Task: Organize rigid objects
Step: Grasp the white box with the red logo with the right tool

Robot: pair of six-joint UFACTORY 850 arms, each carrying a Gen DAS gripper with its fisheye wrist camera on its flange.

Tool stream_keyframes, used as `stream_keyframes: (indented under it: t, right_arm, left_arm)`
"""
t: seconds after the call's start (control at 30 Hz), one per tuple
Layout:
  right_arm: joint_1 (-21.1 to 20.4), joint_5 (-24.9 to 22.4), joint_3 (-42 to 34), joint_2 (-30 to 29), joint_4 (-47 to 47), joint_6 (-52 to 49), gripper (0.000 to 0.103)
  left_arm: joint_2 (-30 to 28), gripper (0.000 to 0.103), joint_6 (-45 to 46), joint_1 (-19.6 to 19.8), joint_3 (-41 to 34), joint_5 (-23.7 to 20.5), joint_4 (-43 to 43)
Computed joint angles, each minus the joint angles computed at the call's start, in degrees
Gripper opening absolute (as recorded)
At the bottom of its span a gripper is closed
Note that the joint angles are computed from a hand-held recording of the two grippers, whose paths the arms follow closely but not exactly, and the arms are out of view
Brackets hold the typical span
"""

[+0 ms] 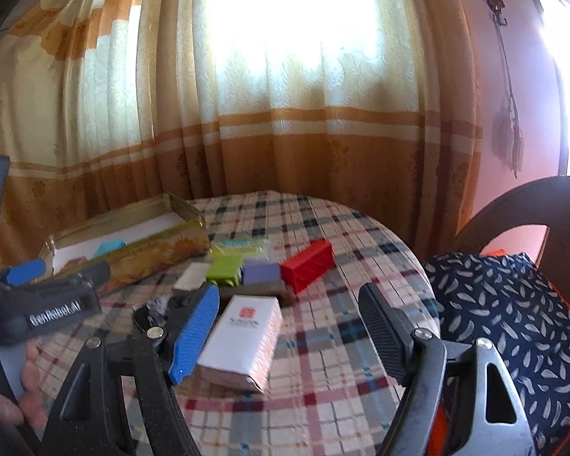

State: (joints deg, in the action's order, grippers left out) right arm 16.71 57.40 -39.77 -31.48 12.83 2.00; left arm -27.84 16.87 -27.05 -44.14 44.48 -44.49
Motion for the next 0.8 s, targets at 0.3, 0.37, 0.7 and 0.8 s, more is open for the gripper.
stream_keyframes:
  t: [0.3, 0.37, 0.7, 0.8]
  right_arm:
    - [-1.28, -4.59, -0.58, -0.14, -3.78, 2.77, 0.078]
    - [-1.1, -5.7, -0.91, -0.02, -5.13, 3.01, 0.078]
    - [-0.42, -22.7, -8.51, -2.37, -8.6, 4.75, 0.078]
    - [-0.48, -25.94, -10.01, -3.32, -10.04, 6.07, 0.075]
  left_arm:
    - [-0.84, 0.103, -0.43, -0.75, -0.37, -4.99, 1.63]
    - [-1.21, 0.103, 1.63, -0.91, -1.0, -7.43, -0.22]
    - [-0.86, 0.102, 1.29, 0.2, -1.24, -11.27, -2.75]
    - [-0.96, 0.102, 0.03, 0.89, -1.2, -12.38, -2.55]
